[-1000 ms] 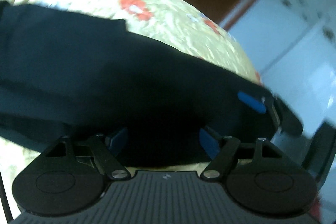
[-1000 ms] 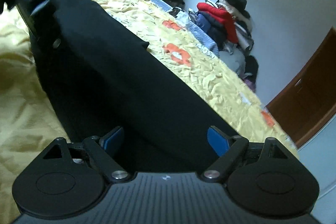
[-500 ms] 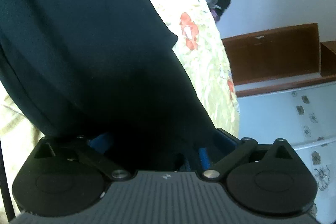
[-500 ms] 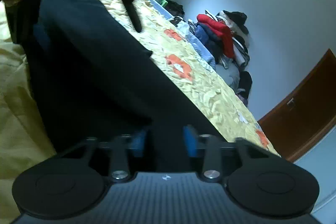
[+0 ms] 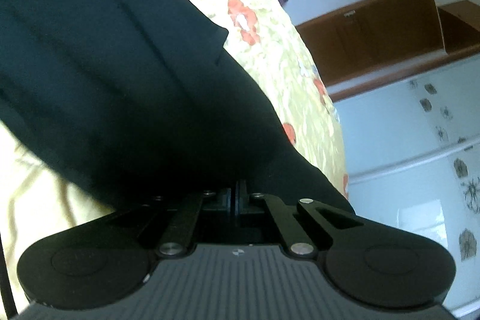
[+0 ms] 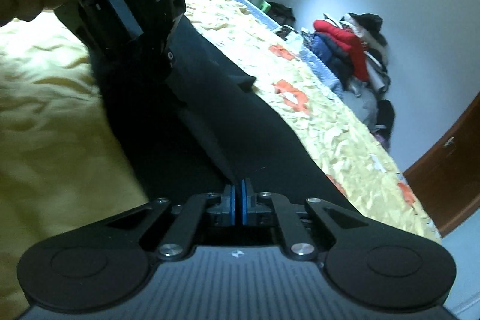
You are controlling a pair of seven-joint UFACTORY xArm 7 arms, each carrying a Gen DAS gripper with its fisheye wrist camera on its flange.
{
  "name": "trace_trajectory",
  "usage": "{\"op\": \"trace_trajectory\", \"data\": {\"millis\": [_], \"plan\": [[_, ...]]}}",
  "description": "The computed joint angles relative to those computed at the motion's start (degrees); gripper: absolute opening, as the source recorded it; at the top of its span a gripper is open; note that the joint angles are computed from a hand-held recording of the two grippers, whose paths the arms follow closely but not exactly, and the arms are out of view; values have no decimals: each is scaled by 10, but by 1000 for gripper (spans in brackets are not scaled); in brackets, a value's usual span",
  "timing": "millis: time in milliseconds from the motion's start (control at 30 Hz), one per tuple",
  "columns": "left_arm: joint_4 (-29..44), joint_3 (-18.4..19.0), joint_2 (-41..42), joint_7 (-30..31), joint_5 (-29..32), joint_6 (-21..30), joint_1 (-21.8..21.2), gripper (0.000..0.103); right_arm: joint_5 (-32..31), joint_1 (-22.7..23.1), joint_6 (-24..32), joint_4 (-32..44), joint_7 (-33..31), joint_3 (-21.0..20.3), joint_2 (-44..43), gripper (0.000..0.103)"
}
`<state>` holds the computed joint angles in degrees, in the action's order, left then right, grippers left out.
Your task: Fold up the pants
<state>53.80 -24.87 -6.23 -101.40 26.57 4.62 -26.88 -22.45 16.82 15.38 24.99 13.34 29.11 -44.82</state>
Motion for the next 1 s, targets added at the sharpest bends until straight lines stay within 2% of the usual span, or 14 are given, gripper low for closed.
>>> {"op": "trace_trajectory", "data": {"millis": [167,267,333,400,467,500,533,633,733,800,833,900,933,1000], "plan": [[-37,41,-28,125,-130,12,-60,0,30,73,46,-6,-39,-38,-18,4],[-40,50,-27,181,-185,21,-74,1,62,114,81,2,-62,-62,-4,4],[-35,62,-20,235,-235,26,-94,10,71,111,70,-7,-51,-59,-12,4],[-23,70,-12,292,-275,32,-108,10,84,119,60,-19,-45,-66,-25,4],[-11,68,-14,338,-288,41,-113,16,110,148,59,-35,-53,-98,-53,5],[-1,63,-11,351,-278,46,-107,27,124,150,56,-44,-48,-109,-70,5],[12,52,-10,351,-250,56,-96,40,137,145,54,-56,-35,-116,-94,5],[60,19,11,310,-117,85,-58,57,172,90,64,-99,34,-131,-190,5],[135,56,58,259,56,134,-100,74,205,6,88,-140,126,-152,-286,7],[197,123,99,229,176,191,-178,82,231,-64,102,-167,198,-183,-336,15],[239,133,130,215,236,233,-197,85,241,-90,104,-177,222,-201,-349,25],[302,101,187,209,347,327,-192,91,265,-138,90,-199,263,-246,-365,50],[319,71,206,220,374,376,-180,91,279,-154,78,-210,278,-269,-367,72],[361,66,253,264,380,441,-194,91,305,-164,41,-223,288,-313,-353,78]]}}
